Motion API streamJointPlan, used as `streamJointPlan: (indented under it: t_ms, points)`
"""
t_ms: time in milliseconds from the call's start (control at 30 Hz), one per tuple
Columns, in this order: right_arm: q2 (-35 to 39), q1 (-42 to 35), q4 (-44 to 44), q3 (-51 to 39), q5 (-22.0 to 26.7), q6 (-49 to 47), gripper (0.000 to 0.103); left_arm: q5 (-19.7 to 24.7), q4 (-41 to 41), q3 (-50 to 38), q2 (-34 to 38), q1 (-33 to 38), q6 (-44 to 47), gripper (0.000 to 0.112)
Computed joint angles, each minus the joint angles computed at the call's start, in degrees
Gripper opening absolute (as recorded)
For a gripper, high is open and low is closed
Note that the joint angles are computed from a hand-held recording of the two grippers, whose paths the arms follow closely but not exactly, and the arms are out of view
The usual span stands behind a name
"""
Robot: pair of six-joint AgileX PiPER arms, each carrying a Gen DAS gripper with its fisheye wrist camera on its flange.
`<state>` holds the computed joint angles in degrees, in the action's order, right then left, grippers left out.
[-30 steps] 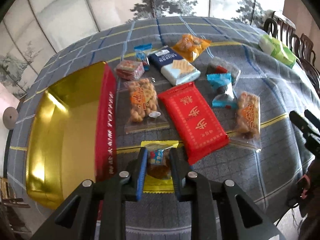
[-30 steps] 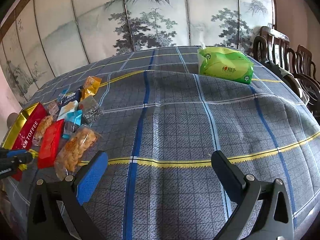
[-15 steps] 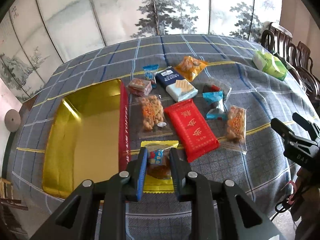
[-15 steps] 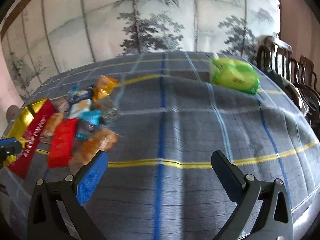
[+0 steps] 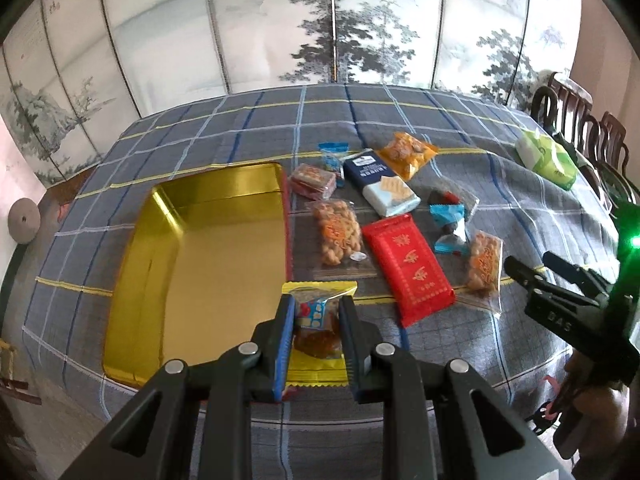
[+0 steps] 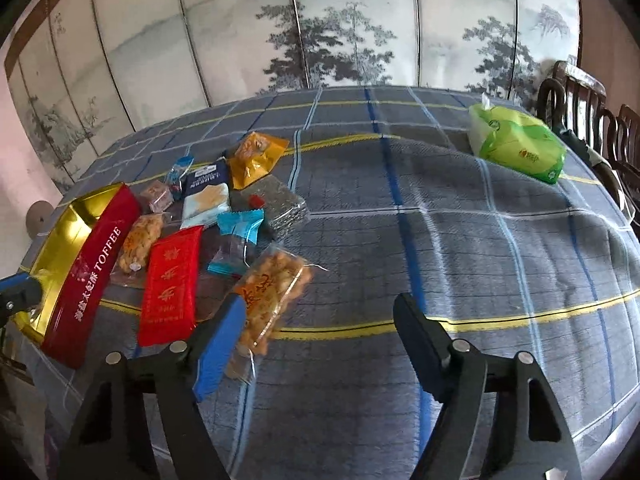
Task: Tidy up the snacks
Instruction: 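Carry the yellow packet to the gold tray with left while right grasps a peanut bag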
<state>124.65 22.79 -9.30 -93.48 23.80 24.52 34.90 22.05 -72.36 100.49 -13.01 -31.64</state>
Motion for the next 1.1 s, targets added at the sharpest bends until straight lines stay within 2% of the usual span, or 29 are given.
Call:
streamJointPlan:
  t_ms: [233,467,600,633,667,700,733,833,933,1033,1100]
  points:
    - [7.8,2.5,-4.4,-13.3,10.8,4.7,0.072,-0.9,-1.4,0.3,-0.8,4.7,2.0,0.022]
    - [10.9,3.5,-3.1,-18.5,14.3,4.3,0.073,-1.5,-4.4,-0.7,-0.3,10.5,5.6,0.022]
    - [14.2,4.5,-4.9,-24.2,20.1,4.8,0.072,-1.9,-6.5,-1.1,0.3,13.0,8.1,0.022]
    - [14.1,5.0,-7.0,-23.7,19.8,6.1,0.067,-1.9,-6.7,-1.2,0.5,13.4,8.5,0.022]
    - [13.4,5.3,-8.7,-22.0,18.6,7.1,0.055,-2.1,-6.9,-1.3,0.7,13.8,9.0,0.023]
    - [12.8,5.2,-8.3,-21.1,17.9,6.6,0.048,-2.2,-6.8,-1.4,1.0,14.1,9.2,0.023]
    - [12.5,4.9,-7.4,-21.0,17.8,5.5,0.035,-2.2,-6.6,-1.6,1.3,14.4,9.4,0.023]
    - [11.7,3.5,-4.0,-19.8,17.0,1.2,0.034,-2.1,-7.3,-2.9,2.7,15.7,10.7,0.023]
    - [9.1,2.2,-0.5,-15.0,12.7,-2.9,0.034,-1.7,-8.6,-4.9,4.5,17.1,12.6,0.023]
    - [6.3,2.0,-2.5,-10.7,9.3,-2.2,0.034,-1.3,-9.5,-6.9,6.2,18.4,14.1,0.023]
    - [5.6,1.9,-6.6,-9.7,8.7,0.7,0.034,-0.3,-10.4,-9.1,7.7,19.2,15.5,0.023]
